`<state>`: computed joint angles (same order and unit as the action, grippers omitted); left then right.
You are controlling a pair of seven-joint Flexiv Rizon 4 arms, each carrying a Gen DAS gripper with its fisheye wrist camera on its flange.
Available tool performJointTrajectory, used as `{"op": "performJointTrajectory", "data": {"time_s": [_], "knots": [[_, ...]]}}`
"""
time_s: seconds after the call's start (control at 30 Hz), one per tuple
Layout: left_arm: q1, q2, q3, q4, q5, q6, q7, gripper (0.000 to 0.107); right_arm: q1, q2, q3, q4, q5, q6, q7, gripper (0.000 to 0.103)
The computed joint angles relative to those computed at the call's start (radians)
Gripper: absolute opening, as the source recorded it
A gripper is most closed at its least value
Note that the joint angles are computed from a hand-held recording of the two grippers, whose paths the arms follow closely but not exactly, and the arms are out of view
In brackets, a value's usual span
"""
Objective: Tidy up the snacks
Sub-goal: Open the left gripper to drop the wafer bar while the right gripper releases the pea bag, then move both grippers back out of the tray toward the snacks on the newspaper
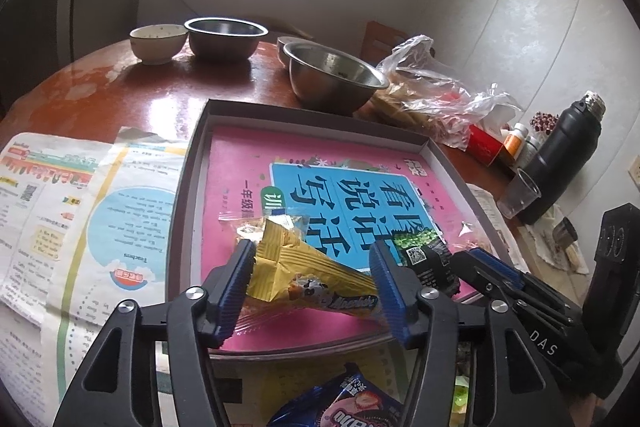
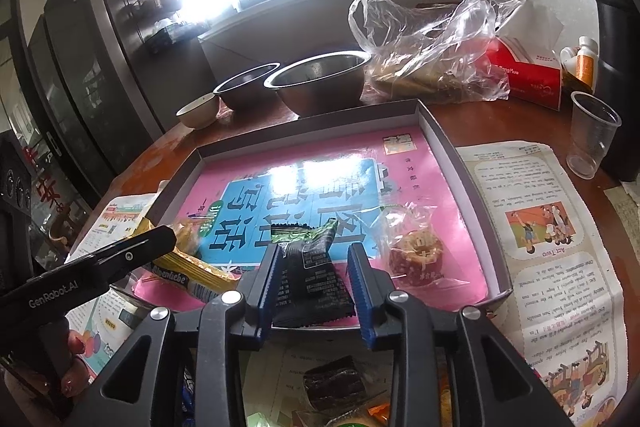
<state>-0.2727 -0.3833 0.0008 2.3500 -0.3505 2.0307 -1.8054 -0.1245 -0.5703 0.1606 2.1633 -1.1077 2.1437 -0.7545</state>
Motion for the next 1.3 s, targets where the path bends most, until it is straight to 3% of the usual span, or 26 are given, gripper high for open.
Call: {"op": "performJointTrajectory", "data": {"time_s": [0.47,1.3], "knots": [[-0.106,0.03,0.055,0.023,-0.143,0.019,0.085,0.071,-0.001,0.016,-0.006,0.019,0.041,0.024,-0.02,0.042],[-0.16,0.085,0.027,0.049,-0.251,0.027,0.19,0.076,-0.012,0.075,-0.037,0.079,0.084,0.105,-0.065,0.056]]}}
